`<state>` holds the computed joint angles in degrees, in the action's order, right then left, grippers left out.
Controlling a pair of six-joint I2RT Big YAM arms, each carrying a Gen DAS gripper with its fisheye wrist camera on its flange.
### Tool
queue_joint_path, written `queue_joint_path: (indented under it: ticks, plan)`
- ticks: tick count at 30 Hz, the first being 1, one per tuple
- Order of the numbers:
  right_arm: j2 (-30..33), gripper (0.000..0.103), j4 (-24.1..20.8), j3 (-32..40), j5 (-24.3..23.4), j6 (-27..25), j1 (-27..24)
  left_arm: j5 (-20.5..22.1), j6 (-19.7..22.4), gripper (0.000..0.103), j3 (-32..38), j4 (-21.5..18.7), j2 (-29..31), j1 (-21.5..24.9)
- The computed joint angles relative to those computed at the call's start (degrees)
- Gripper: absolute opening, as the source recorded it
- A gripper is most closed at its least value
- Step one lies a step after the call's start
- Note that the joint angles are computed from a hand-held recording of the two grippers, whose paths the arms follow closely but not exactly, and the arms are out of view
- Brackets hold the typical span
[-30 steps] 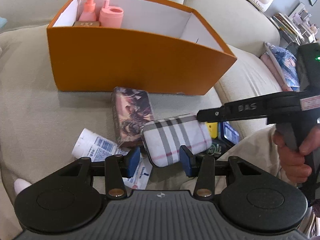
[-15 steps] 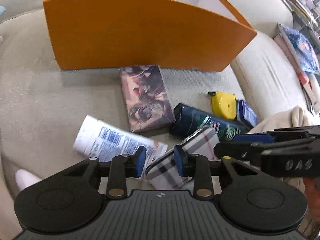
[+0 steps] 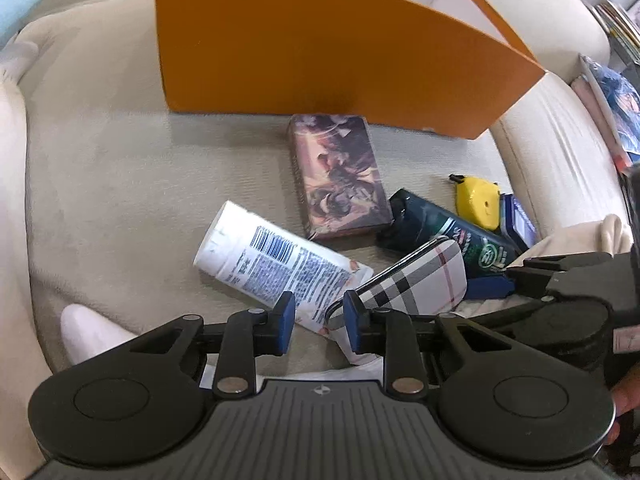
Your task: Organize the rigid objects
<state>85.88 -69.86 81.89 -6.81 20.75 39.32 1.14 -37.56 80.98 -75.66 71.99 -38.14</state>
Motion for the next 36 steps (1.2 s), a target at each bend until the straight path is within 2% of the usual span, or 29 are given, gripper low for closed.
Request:
queue_joint_path:
  ticks: [2, 4, 8, 9, 10, 12, 14, 16, 17, 19, 23, 26, 30, 33, 36]
  plan:
    - [-0.7, 0.068, 1.1, -0.7, 0.6, -0.6, 0.4, 0.1, 0.0, 0.030, 0.2, -0.9, 0.4, 0.0]
    - [-2.1, 0.053, 2.6, -1.5, 1.1, 0.3, 0.4, -0.4, -0.1, 0.030, 0.4, -1.8, 0.9, -0.2]
    - [-4.7, 0.034, 6.7, -2.1, 1.3, 1.7, 0.4, -0.9, 0.1, 0.030, 0.6, -3.0, 1.2, -0.3]
    - [-5.1, 0.025, 8.2, -2.2, 1.5, 1.6, 0.5, -0.8, 0.2, 0.030, 0.6, -3.3, 1.3, -0.3]
    - [-5.3, 0.023, 10.0, -2.3, 0.8, 2.0, 0.3, -0.6, 0.3, 0.030, 0.4, -3.6, 1.3, -0.3]
    - [-5.1, 0.021, 12.5, -2.3, -0.9, 4.0, 0.3, -0.4, 0.2, 0.029, 0.2, -4.0, 1.5, -0.3]
    - [-4.2, 0.023, 14.2, -2.3, -0.8, 5.0, 1.0, -0.4, -0.2, 0.026, -0.1, -4.4, 1.5, -0.2]
    - [-4.2, 0.029, 16.0, -3.5, -1.1, 7.4, 1.6, 0.0, -0.8, 0.025, -0.6, -4.7, 1.6, 0.2]
    - [-4.0, 0.031, 16.9, -4.0, -3.2, 9.5, 1.4, 0.9, -1.2, 0.023, -0.9, -4.8, 1.7, 0.5]
    - [-3.6, 0.036, 17.0, -4.3, -6.9, 12.9, 0.8, 2.0, -1.3, 0.021, -1.4, -4.9, 1.8, 0.7]
    - [-3.5, 0.037, 16.1, -6.1, -7.2, 14.0, 1.5, 1.8, -1.0, 0.019, -1.4, -4.8, 1.7, 0.4]
    - [-3.8, 0.035, 16.0, -6.3, -7.4, 14.5, 1.6, 2.0, -1.7, 0.019, -1.9, -4.2, 0.9, 0.6]
    - [-4.5, 0.027, 16.1, -6.2, -6.7, 14.2, 2.0, 1.3, -1.6, 0.019, -2.2, -2.8, -0.1, 0.1]
    - [-5.3, 0.020, 16.2, -5.8, -4.6, 13.2, 2.2, 1.2, -1.1, 0.019, -2.4, -1.0, -1.4, 0.3]
    - [-6.9, 0.019, 16.4, -5.7, -2.0, 12.2, 1.8, 1.4, -1.1, 0.019, -2.2, 1.5, -2.4, 1.3]
